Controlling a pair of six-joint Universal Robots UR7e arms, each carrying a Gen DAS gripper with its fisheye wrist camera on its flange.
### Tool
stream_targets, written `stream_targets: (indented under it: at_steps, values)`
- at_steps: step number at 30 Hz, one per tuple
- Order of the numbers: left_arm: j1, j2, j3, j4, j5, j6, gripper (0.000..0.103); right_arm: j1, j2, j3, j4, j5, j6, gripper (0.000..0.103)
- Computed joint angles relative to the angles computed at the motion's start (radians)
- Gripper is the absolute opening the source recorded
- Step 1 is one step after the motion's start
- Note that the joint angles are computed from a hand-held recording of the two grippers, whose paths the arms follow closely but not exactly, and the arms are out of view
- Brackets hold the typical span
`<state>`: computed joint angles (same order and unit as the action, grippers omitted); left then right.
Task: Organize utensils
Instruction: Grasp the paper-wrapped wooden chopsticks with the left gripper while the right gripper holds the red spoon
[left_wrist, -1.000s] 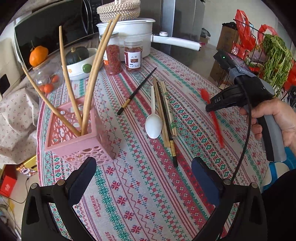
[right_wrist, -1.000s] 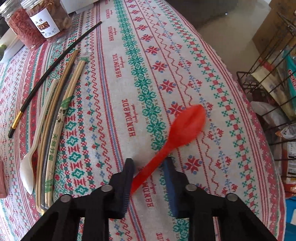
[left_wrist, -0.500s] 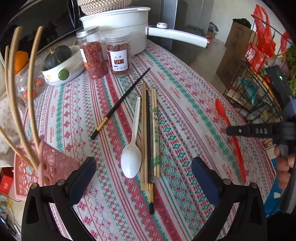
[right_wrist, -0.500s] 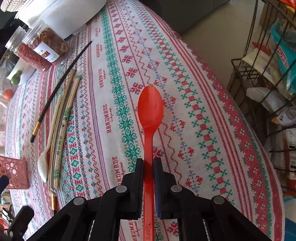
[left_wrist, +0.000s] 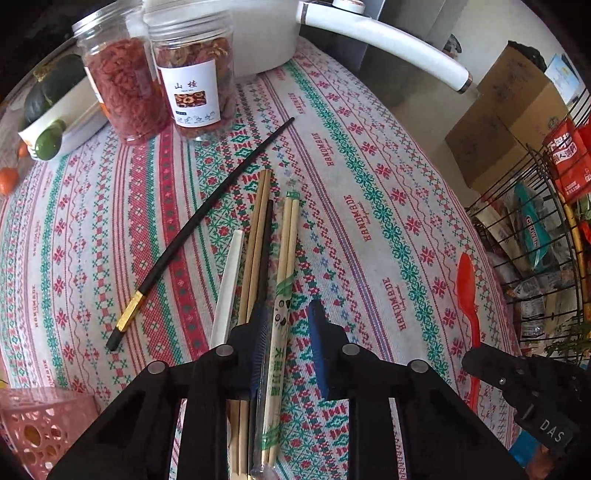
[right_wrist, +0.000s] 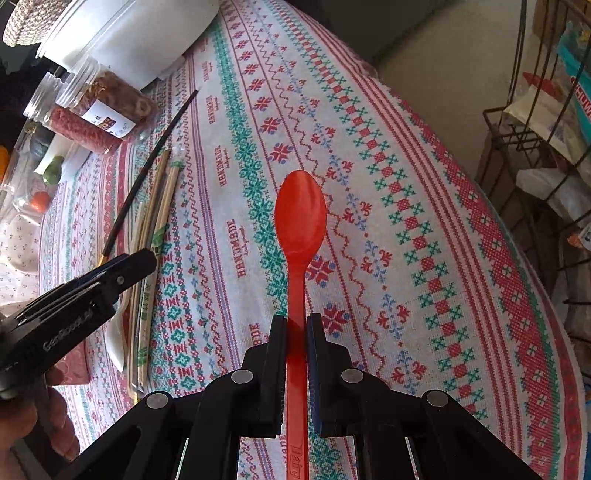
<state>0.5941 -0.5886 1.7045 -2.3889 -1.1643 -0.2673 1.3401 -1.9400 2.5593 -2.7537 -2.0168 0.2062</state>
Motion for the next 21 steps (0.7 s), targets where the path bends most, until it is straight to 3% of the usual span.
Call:
stream_targets:
  at_steps: [11, 16, 21]
  values:
    - [-0.009, 0.098, -0.123, 0.111, 0.064, 0.034, 0.014, 0.012, 0.018, -0.011, -0.018, 0.010, 0.004, 0.008]
    - [-0.013, 0.096, -0.103, 0.058, 0.068, 0.068, 0.010, 0.025, 0.023, -0.008, -0.043, -0.006, -0.001, 0.008]
    - [-0.037, 0.019, 0.003, -0.055, 0.036, 0.094, 0.010, 0.045, 0.024, -0.002, -0.072, -0.024, 0.010, 0.008]
